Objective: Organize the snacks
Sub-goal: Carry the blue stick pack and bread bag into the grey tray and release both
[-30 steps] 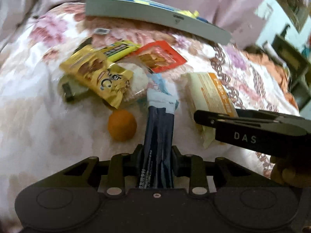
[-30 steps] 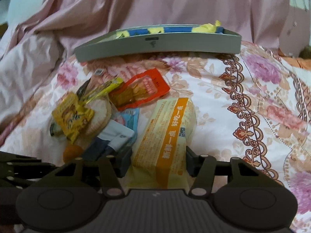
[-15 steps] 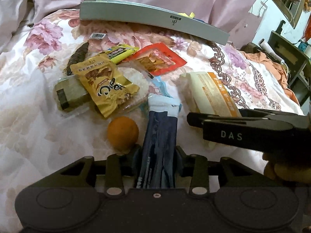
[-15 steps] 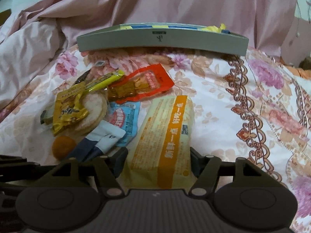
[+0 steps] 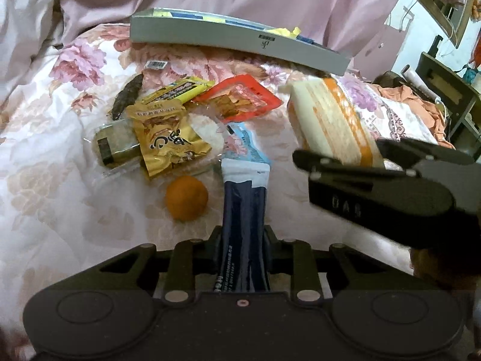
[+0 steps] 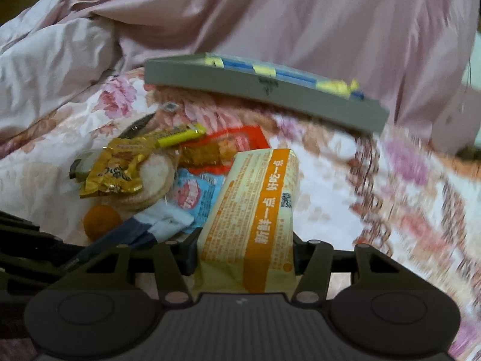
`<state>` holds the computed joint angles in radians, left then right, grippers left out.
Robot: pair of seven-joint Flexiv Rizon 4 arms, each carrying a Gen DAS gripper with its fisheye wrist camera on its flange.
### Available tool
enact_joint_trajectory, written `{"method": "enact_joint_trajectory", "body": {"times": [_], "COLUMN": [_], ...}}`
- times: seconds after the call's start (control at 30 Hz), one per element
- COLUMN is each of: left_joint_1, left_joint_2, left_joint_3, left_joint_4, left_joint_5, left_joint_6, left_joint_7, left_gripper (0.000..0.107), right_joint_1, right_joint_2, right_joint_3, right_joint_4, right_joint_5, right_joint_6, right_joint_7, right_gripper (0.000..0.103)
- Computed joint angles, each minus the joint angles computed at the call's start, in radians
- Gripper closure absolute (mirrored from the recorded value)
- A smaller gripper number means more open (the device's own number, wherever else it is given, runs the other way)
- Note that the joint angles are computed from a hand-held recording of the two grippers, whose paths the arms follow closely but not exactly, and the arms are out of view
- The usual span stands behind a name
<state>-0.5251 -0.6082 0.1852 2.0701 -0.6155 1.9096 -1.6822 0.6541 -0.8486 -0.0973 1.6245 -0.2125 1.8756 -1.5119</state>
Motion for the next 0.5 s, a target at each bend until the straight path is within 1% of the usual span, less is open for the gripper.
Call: {"method": "enact_joint_trajectory", "body": {"times": [0.1,0.23,0.33,0.4,0.5], "left_joint_1": [-0.038,-0.067,-0.147,-0.182,-0.21], "left_joint_2": [0.013,0.028,0.017,0.005,-0.019], "left_joint_3": [0.016,0.015,0.063,0.084,0.106], "left_joint_4": [0.019,0.034,0.02,-0.003,-0.054], "left_joint_5": [-0.02,-0.051,-0.147,-0.211,-0.292], "left_joint_6": [0.012,0.041,0.064,0.089,0.127], "left_joint_7": [-0.004,-0.006,0.032,0.073,0.147], "left_gripper": [0.08,0.08,0.08,0.08,0.08], "right_joint_1": [0.024,0.016,0.013,0.019,0.024], "right_joint_2": [0.004,0.014,0.019,0.018,0.02], "right_joint_3": [-0.031,-0.023,-0.019,-0.025,-0.029], "right_joint_4": [0.012,0.015,0.019,0.018,0.009], "right_joint_5": [0.03,0.072,0.106,0.132,0.166], "right_joint_6": [0.058,0.099,0.142,0.175,0.201], "right_joint_7": [-0.016,-0.024,-0.034,-0.05,-0.075], "right_gripper": [0.044,0.044,0.044,0.044,0.044]}}
